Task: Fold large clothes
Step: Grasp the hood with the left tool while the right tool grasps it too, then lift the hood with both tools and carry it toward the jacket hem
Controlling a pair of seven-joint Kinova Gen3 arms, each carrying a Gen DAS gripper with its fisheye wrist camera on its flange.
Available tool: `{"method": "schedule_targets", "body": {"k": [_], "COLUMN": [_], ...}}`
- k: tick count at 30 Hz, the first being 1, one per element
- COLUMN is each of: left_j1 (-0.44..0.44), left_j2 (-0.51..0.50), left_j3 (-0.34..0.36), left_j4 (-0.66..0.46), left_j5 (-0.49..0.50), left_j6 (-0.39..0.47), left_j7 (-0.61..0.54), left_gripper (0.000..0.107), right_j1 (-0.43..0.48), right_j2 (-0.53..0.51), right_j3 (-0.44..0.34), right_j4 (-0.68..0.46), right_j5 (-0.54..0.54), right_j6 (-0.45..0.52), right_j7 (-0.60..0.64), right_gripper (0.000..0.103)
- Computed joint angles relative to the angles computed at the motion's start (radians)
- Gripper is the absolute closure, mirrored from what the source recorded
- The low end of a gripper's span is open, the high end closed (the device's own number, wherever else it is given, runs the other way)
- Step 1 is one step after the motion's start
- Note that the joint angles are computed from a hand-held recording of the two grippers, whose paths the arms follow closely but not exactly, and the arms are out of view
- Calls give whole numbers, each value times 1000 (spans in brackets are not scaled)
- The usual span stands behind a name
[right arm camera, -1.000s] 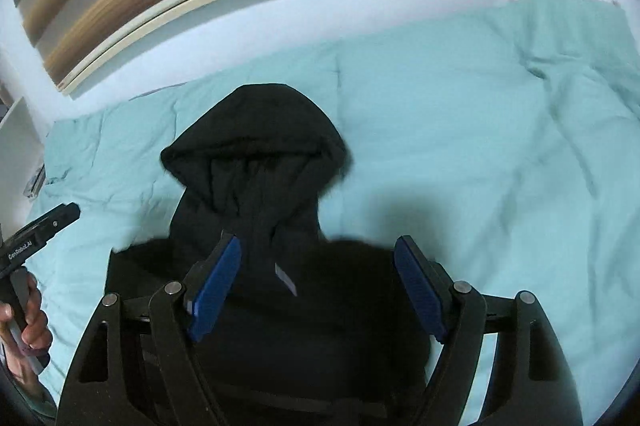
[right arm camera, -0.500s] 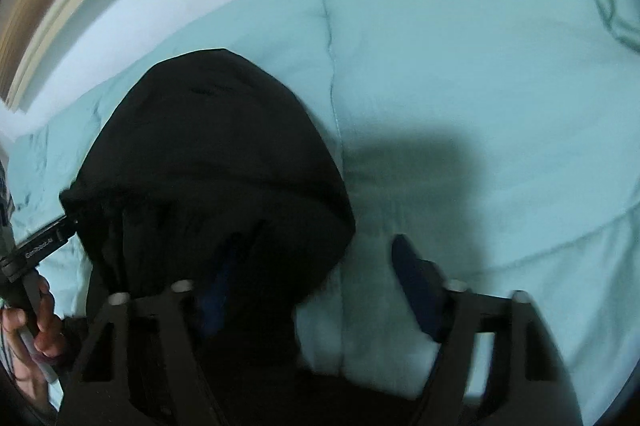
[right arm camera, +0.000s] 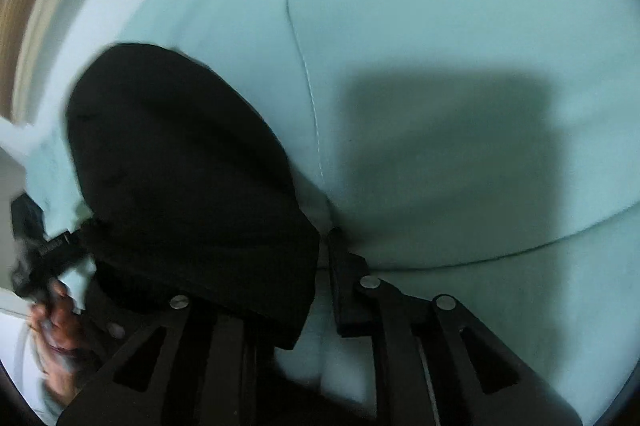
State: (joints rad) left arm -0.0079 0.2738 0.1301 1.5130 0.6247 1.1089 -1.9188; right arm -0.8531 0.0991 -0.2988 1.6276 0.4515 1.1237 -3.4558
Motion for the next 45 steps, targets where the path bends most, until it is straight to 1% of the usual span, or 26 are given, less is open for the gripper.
{"method": "schedule_targets", "body": {"k": [1, 2, 3, 4, 6, 8, 10, 12, 14, 16, 17, 19, 21, 22, 24, 25, 27, 29, 31, 32, 34, 37, 39, 41, 43, 45], "left_j1": [4, 26, 66, 91, 145, 232, 309, 332, 350, 388, 410, 412, 432, 430, 434, 442, 417, 441, 470, 458, 381, 244, 192, 207, 245, 219], "left_j2": [-25, -52, -73, -102, -169, -226, -275, -322, -333, -295, -262, -186, -103, -73, -45, -35, -34, -37, -59, -68, -110, -159, -154, -135, -102, -69], "left_j3": [-13, -43, -86, -120, -198, -289, -356, -367, -374, -357, -334, -293, -290, -291, -290, -291, -258, -269, -303, -308, -282, -236, -254, -301, -344, -347], "left_j4": [12, 20, 24, 37, 64, 86, 106, 107, 83, 24, -18, -77, -123, -131, -92, -81, -28, -20, 0, 13, 30, 36, 9, -27, -67, -106], "left_j5": [4, -6, -21, -26, -22, -9, 0, 42, 72, 50, 20, -23, -81, -102, -168, -191, -190, -202, -179, -145, -63, 59, 130, 153, 138, 150], "left_j6": [-11, -21, -33, -46, -54, -79, -113, -131, -135, -139, -134, -96, -34, 4, 41, 38, -12, -37, -69, -73, -55, -24, 11, 23, 29, 94], "left_j7": [-29, -47, -59, -87, -151, -186, -218, -247, -261, -235, -199, -146, -90, -80, -102, -107, -127, -117, -147, -176, -229, -302, -340, -335, -312, -319], "left_gripper": [79, 62, 56, 52, 52, 52, 51, 52, 51, 50, 50, 50, 50, 50, 50, 51, 51, 51, 51, 51, 51, 50, 50, 48, 47, 47], "right_j1": [-19, -57, -101, -126, -143, -135, -176, -222, -255, -250, -264, -246, -189, -143, -67, -55, -77, -100, -99, -100, -99, -105, -93, -71, -40, 3], "right_j2": [-4, -2, 2, 8, 13, 21, 34, 56, 79, 109, 132, 150, 152, 161, 174, 184, 176, 161, 160, 150, 114, 15, -43, -83, -102, -128], "right_j3": [7, 31, 59, 69, 33, -44, -56, -53, -26, 10, 56, 113, 105, 74, 21, 18, 55, 82, 84, 81, 72, 40, 10, -16, -34, -39], "right_j4": [-20, -49, -77, -104, -166, -220, -278, -350, -410, -471, -496, -492, -443, -418, -364, -350, -284, -240, -249, -247, -226, -156, -117, -95, -89, -73], "right_j5": [5, 5, 2, 1, 6, 43, 96, 169, 228, 254, 253, 201, 136, 96, 14, -24, -54, -50, -52, -51, -49, -11, 13, 20, 12, -18], "right_j6": [25, 65, 106, 147, 228, 300, 372, 433, 458, 442, 435, 371, 302, 286, 261, 264, 220, 184, 194, 193, 173, 122, 111, 120, 141, 139], "right_j7": [21, 58, 86, 99, 112, 99, 89, 104, 135, 209, 244, 279, 283, 284, 303, 313, 301, 284, 295, 299, 303, 253, 225, 220, 243, 290], "right_gripper": [74, 69, 60, 53, 50, 48, 46, 43, 41, 37, 37, 37, 37, 37, 38, 39, 39, 39, 39, 39, 39, 37, 34, 30, 28, 28]}}
